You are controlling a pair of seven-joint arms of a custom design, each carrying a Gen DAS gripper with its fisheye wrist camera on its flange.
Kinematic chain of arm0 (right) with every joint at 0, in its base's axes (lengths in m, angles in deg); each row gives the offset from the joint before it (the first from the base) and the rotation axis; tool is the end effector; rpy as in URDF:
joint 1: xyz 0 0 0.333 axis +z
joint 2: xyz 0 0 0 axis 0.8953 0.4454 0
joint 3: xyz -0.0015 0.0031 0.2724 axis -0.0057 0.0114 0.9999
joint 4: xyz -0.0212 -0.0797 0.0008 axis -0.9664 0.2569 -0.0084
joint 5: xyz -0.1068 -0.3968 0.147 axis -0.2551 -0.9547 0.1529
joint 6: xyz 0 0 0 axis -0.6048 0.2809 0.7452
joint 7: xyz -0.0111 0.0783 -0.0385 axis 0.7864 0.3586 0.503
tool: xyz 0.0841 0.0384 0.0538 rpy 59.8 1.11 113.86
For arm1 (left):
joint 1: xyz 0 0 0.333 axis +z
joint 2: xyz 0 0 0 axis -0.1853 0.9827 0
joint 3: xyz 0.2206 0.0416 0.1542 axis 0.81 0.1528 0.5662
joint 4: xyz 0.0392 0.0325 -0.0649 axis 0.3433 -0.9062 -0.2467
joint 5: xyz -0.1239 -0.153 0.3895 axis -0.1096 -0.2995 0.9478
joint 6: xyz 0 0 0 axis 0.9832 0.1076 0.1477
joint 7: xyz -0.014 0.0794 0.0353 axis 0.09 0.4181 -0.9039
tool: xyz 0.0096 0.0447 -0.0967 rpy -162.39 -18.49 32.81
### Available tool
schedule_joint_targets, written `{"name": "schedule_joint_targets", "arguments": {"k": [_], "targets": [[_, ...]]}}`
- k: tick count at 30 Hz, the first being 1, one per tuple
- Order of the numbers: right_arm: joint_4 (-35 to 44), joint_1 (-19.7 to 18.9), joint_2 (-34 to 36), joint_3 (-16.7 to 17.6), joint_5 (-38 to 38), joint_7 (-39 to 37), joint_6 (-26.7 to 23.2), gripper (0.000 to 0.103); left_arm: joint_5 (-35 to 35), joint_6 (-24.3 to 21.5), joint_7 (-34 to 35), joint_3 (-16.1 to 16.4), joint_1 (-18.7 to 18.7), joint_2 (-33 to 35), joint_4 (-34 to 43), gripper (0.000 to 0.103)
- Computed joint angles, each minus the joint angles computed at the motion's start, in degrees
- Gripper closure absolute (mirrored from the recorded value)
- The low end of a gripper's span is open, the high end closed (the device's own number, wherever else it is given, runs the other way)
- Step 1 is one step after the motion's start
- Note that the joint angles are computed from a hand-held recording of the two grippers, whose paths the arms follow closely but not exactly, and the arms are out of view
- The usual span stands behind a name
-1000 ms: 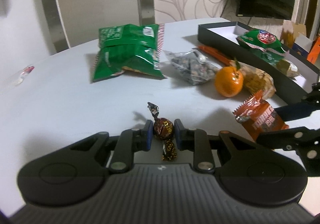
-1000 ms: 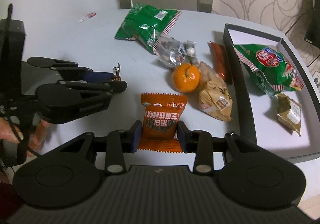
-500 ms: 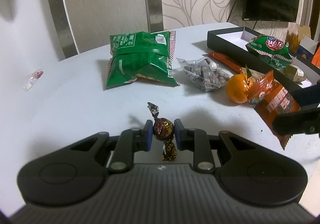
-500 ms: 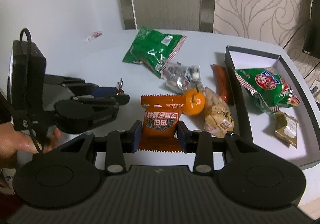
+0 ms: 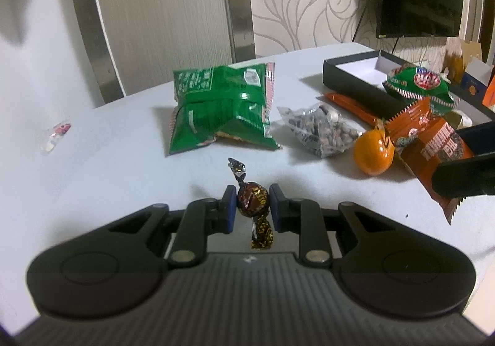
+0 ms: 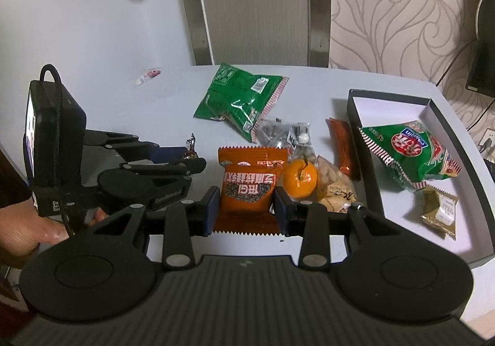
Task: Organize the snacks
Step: 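Carry the orange packet and chocolate with both tools over the black box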
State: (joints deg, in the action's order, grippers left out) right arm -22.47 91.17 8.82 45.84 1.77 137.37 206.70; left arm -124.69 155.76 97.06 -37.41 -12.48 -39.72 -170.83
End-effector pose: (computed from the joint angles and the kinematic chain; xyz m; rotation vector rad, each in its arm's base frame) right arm 0.5715 0.3647 0.4585 -1.5142 1.8968 -0.7068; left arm 0.6627 -0.2074 0.4014 -0.8909 2.3491 -1.0706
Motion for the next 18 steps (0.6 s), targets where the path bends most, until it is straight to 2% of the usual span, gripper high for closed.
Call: {"name": "schedule_joint_targets", "arguments": {"k": [18], "targets": [[-4.4,-2.2,-4.8,1.0,-3.0,3.6,0.3,0.060,0.8,0.1,-0.5,-1.2,-1.9,1.2,3.4,0.077]]}}
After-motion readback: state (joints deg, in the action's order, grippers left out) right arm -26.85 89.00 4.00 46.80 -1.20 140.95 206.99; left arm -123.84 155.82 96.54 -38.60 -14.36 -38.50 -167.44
